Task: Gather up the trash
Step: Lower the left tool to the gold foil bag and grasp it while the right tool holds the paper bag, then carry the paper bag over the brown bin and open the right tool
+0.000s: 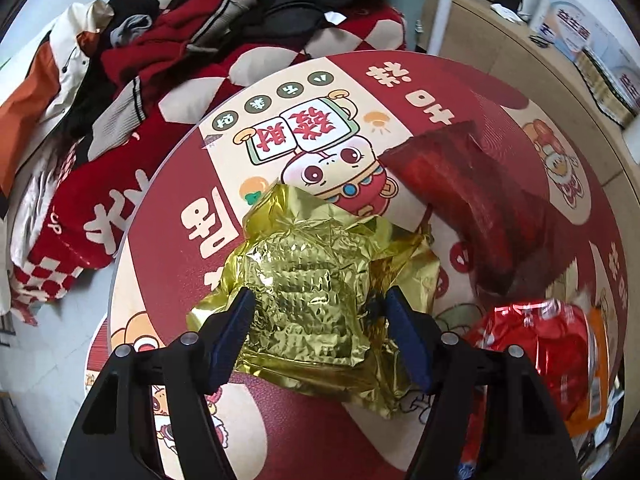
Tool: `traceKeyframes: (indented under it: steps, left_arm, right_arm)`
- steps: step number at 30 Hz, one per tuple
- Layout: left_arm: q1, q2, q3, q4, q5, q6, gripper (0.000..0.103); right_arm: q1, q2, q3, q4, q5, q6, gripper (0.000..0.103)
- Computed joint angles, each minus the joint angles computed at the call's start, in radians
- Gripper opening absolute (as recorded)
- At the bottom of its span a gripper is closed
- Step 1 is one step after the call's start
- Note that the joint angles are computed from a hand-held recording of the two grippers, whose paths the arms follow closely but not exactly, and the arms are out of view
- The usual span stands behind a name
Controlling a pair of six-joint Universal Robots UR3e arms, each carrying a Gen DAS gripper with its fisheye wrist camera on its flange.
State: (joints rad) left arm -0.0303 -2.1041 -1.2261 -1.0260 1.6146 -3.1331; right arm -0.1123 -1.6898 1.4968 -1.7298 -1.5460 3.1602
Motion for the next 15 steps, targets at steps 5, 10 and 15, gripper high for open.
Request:
traceKeyframes:
  steps: [5,10,15]
  left_arm:
    - [-0.007,-0.006,0.028,-0.020,-0.037,0.079,0.011]
    - [0.019,0.016,0.054,-0.092,-0.072,0.064,0.006]
    - [0.056,0.086,0.074,-0.158,-0.098,0.086,0.005]
  right_arm:
    - [-0.021,0.002,-0.006,-0.001,0.007,-0.009,0.041]
    - [-0.032,0.023,-0.062,0.017,0.015,-0.013,0.041]
    - [-0.021,0.061,-0.174,0.058,0.016,-0.006,0.041]
